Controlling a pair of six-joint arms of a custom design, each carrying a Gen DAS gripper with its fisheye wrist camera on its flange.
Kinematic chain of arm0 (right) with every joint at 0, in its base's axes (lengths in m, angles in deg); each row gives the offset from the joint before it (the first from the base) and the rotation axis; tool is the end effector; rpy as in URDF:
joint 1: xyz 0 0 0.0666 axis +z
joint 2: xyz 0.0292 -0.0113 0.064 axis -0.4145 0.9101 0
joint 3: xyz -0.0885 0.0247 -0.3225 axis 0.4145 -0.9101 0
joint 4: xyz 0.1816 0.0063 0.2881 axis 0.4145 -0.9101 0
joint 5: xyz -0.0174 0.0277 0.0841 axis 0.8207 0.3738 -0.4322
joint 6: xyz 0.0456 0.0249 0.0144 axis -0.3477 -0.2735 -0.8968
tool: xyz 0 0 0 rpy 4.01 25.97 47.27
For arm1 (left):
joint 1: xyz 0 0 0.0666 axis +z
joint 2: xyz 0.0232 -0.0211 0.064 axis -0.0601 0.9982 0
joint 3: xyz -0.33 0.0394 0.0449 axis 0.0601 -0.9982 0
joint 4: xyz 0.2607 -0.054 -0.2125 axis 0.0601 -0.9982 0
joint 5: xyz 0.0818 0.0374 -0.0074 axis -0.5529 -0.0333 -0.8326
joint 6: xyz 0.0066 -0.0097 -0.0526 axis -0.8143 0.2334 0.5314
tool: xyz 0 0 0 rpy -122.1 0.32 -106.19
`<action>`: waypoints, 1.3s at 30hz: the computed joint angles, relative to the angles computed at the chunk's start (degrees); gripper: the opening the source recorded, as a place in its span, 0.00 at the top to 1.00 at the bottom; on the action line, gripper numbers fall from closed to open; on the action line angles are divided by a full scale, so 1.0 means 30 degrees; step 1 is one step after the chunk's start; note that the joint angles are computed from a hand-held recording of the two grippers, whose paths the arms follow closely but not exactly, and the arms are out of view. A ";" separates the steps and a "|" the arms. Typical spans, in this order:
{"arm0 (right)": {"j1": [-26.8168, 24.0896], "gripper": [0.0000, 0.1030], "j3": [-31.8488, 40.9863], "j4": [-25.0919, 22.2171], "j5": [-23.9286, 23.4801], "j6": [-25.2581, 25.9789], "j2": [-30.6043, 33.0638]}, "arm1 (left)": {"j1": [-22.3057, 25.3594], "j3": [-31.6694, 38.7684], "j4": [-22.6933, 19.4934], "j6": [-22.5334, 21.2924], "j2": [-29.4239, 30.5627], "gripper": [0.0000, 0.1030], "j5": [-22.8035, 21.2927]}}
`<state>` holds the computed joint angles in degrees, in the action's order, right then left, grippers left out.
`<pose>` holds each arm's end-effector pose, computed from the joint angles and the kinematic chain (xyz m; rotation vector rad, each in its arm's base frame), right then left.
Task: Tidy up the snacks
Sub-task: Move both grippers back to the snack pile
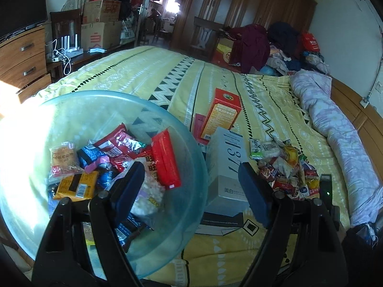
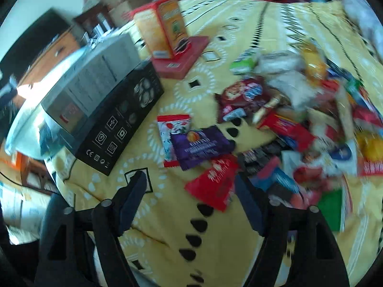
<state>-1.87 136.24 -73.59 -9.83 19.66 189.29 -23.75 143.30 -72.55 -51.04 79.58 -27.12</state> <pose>0.4807 0.2104 0.3807 -0.5969 2.6144 0.4996 0.3693 -0.1301 0.5230 -0.2490 2.2921 -0.2171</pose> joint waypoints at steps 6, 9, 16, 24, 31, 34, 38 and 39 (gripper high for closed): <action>-0.0636 0.16 0.3716 -0.1380 -0.0668 0.1275 0.3169 | -0.0826 0.0302 -0.0604 0.0174 0.0563 0.21 0.0139; -0.1071 0.16 0.5425 -0.2819 -0.1735 0.2036 0.4702 | -0.1208 0.0740 -0.0833 0.0254 0.1088 0.21 0.0269; -0.0863 0.25 0.3151 -0.1435 -0.2703 0.2938 0.3499 | -0.1942 0.1456 -0.1065 0.0477 0.1956 0.21 0.0524; -0.1291 0.57 -0.1086 0.1615 -0.2909 0.1184 -0.0554 | -0.2740 0.1820 -0.1192 0.0493 0.2409 0.21 0.0694; -0.1851 0.29 -0.1566 0.1137 -0.4209 -0.1546 -0.0690 | -0.3562 0.1880 -0.1560 0.1244 0.2988 0.21 0.1144; -0.1927 0.23 -0.0117 0.0600 -0.5356 -0.3099 0.0682 | -0.3821 0.1939 -0.1817 0.1234 0.3081 0.21 0.0722; -0.1560 0.22 0.1709 -0.0218 -0.4235 -0.3940 0.2410 | -0.4082 0.2192 -0.1985 0.1144 0.3412 0.21 0.0663; -0.1485 0.22 0.2011 -0.0314 -0.4241 -0.4151 0.2796 | -0.4193 0.2280 -0.2056 0.1082 0.3500 0.21 0.0675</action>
<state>-6.32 142.27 -74.54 -22.56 7.21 197.68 -36.33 150.14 -78.72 -47.79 90.08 -25.10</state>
